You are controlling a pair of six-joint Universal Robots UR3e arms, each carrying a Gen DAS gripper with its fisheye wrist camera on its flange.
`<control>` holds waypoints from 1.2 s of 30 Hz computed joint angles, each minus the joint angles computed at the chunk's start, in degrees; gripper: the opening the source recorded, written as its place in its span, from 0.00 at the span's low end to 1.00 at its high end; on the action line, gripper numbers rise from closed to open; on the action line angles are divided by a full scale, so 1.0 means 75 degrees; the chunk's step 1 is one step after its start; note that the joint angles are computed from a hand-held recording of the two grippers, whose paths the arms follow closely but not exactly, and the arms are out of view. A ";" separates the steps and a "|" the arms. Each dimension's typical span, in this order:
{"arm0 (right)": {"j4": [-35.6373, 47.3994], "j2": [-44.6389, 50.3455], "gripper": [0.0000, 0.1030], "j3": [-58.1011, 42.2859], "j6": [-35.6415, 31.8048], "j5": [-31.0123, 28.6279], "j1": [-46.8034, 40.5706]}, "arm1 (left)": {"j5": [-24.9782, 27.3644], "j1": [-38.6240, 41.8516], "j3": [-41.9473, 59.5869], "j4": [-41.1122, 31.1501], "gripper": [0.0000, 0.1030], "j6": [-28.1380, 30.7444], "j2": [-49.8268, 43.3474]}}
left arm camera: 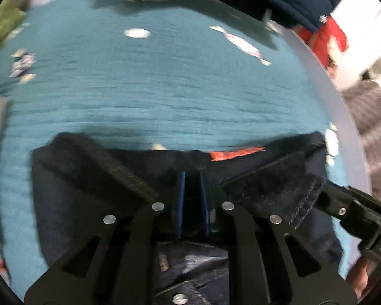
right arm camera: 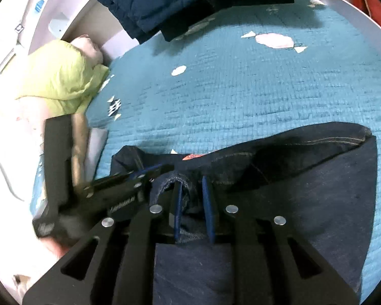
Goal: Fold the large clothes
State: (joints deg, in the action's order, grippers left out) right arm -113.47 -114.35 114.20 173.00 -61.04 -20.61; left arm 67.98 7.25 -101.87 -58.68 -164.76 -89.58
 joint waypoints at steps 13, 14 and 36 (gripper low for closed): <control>0.0426 0.0932 0.12 -0.1046 0.0422 -0.0648 0.0480 | 0.0307 -0.0276 0.0301 0.1308 0.11 -0.0502 -0.1260; 0.0033 0.1383 0.11 -0.0820 0.0447 -0.1304 0.0935 | 0.0345 -0.0250 0.0373 0.1128 0.11 -0.0518 -0.1217; -0.2428 0.1265 0.00 0.1475 0.1503 0.0166 -0.0698 | -0.0672 0.0072 -0.1758 0.1861 0.11 -0.0501 0.0214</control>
